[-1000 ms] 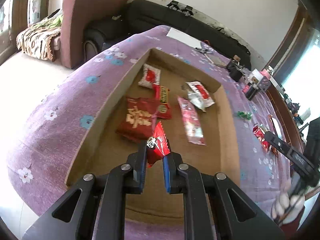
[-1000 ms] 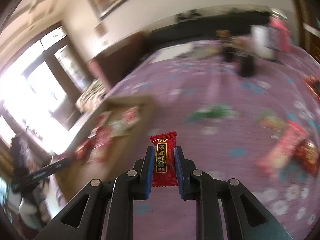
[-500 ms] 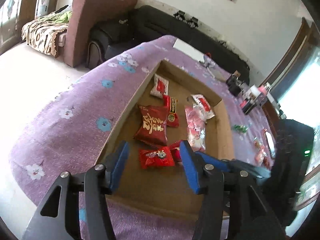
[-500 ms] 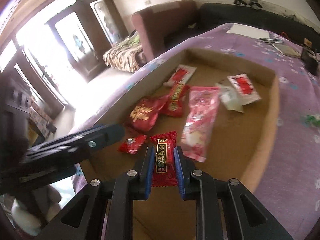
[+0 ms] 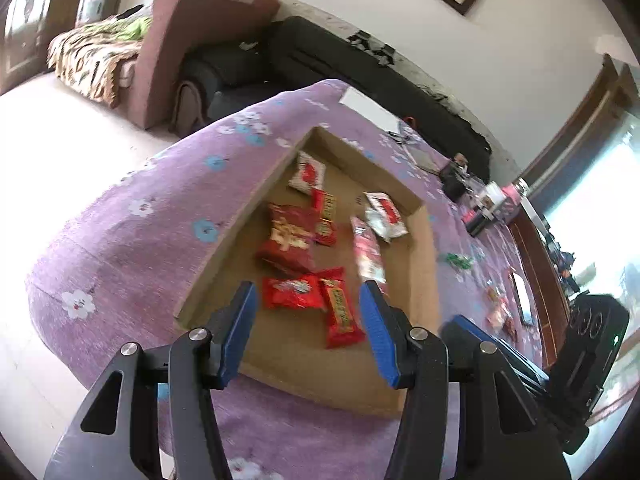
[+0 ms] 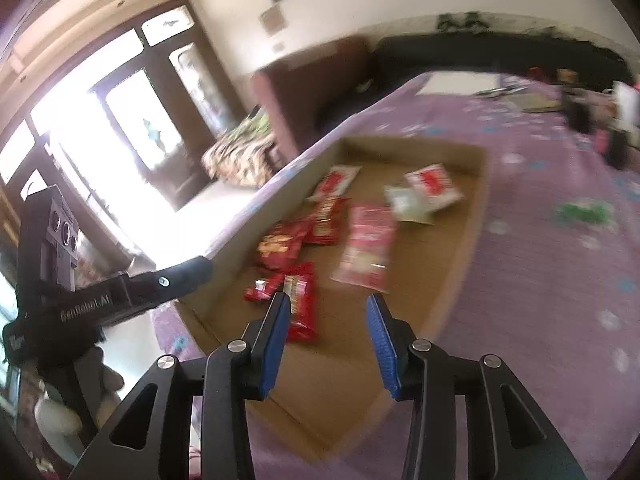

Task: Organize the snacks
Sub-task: 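Open the right tool to drop the red black-label candy into the box, then move both tools away from the box back over the table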

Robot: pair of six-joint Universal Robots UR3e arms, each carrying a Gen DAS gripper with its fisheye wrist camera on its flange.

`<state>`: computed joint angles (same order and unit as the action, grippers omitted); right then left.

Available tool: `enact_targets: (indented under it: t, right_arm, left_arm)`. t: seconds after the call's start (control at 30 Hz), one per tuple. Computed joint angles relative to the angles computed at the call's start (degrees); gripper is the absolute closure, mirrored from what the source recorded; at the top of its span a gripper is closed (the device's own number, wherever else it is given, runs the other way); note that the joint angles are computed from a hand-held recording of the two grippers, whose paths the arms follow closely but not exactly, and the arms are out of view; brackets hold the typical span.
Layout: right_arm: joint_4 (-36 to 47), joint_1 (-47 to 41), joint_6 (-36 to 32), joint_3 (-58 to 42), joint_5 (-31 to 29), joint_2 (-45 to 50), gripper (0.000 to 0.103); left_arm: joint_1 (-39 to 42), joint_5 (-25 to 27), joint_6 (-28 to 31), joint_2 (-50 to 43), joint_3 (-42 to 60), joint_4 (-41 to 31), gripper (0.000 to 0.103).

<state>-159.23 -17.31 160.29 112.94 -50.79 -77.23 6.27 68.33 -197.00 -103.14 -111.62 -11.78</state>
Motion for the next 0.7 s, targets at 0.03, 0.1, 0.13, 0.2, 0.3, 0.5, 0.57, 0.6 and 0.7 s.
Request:
enact_targets:
  t: [0.03, 0.1, 0.13, 0.2, 0.3, 0.5, 0.57, 0.6, 0.7]
  right_arm:
    - [-0.3, -2.4, -1.1, 2.9, 0.8, -2.5, 0.062]
    - [-0.5, -8.7, -3.7, 9.6, 2.3, -8.5, 0.061]
    - [0.5, -12.6, -5.5, 12.8, 3.3, -11.8, 0.057]
    - [4.3, -19.4, -9.3, 17.2, 5.5, -17.3, 0.052]
    - [15.6, -31.1, -17.4, 21.8, 9.0, -26.3, 0.051]
    - [45.2, -50.0, -35.3, 19.0, 14.7, -37.8, 0.051]
    - [52.5, -53.7, -38.8, 16.0, 16.2, -39.4, 0.051]
    - [56.5, -55.1, -40.5, 13.8, 16.9, -39.3, 0.050]
    - [68.9, -58.2, -46.0, 5.9, 18.9, -38.1, 0.050]
  left_arm:
    - [-0.8, 0.6, 0.0, 0.5, 0.0, -0.1, 0.051]
    - [-3.8, 4.0, -1.1, 1.4, 1.0, -1.3, 0.045]
    - [-4.6, 5.1, -1.6, 1.8, 1.1, -1.5, 0.044]
    - [-6.7, 6.5, -2.7, 2.9, 1.0, -1.2, 0.044]
    - [-9.3, 5.7, -2.4, 5.2, 0.4, -1.2, 0.044]
    - [-13.3, 4.2, -0.9, 9.7, 0.6, -2.3, 0.044]
    - [-13.9, 3.9, -2.1, 10.5, 0.9, -2.5, 0.044]
    - [-13.7, 3.2, -2.5, 11.1, 1.1, -3.2, 0.044]
    - [-13.7, 3.0, -0.7, 13.2, 4.9, -9.4, 0.044]
